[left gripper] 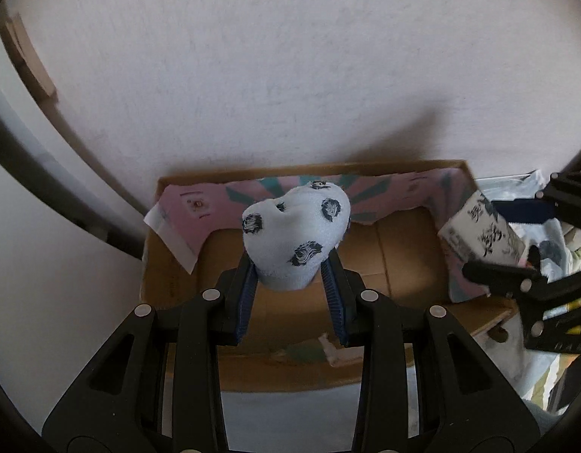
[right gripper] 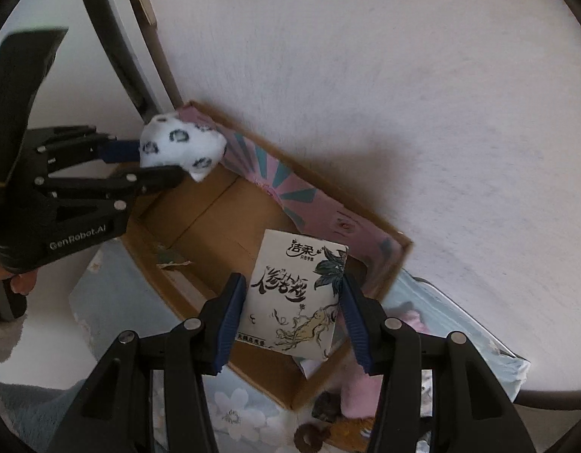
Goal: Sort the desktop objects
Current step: 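Carry sock and tissue pack into the cardboard box and open both grippers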
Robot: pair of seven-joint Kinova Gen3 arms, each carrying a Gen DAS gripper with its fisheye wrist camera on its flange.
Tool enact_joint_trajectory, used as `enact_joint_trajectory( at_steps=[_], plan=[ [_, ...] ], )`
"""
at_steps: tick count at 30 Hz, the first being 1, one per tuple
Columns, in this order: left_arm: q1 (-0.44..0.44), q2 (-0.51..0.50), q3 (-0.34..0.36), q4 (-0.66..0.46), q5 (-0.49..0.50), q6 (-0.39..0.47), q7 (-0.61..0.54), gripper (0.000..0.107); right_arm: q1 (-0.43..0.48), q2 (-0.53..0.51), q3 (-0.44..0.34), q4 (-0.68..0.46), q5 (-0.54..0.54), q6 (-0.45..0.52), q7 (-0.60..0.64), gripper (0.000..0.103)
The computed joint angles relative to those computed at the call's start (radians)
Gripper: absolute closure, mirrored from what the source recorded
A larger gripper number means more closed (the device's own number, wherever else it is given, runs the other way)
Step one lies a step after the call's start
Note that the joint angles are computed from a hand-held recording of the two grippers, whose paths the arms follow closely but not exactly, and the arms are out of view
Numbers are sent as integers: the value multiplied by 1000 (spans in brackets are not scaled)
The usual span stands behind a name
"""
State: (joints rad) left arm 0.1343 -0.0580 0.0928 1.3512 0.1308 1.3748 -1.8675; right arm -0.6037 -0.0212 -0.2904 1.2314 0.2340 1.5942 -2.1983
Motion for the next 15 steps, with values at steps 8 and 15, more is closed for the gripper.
enact_joint_trajectory(
  at_steps=[8,15],
  plan=[
    [-15,48,-12,23,20,15,-22,77,2,39,27,48,-54,-54,4,56],
    [-21,41,-13,73,20,-7,-27,77,3,59,37,49,-68,-45,2,56]
  ],
)
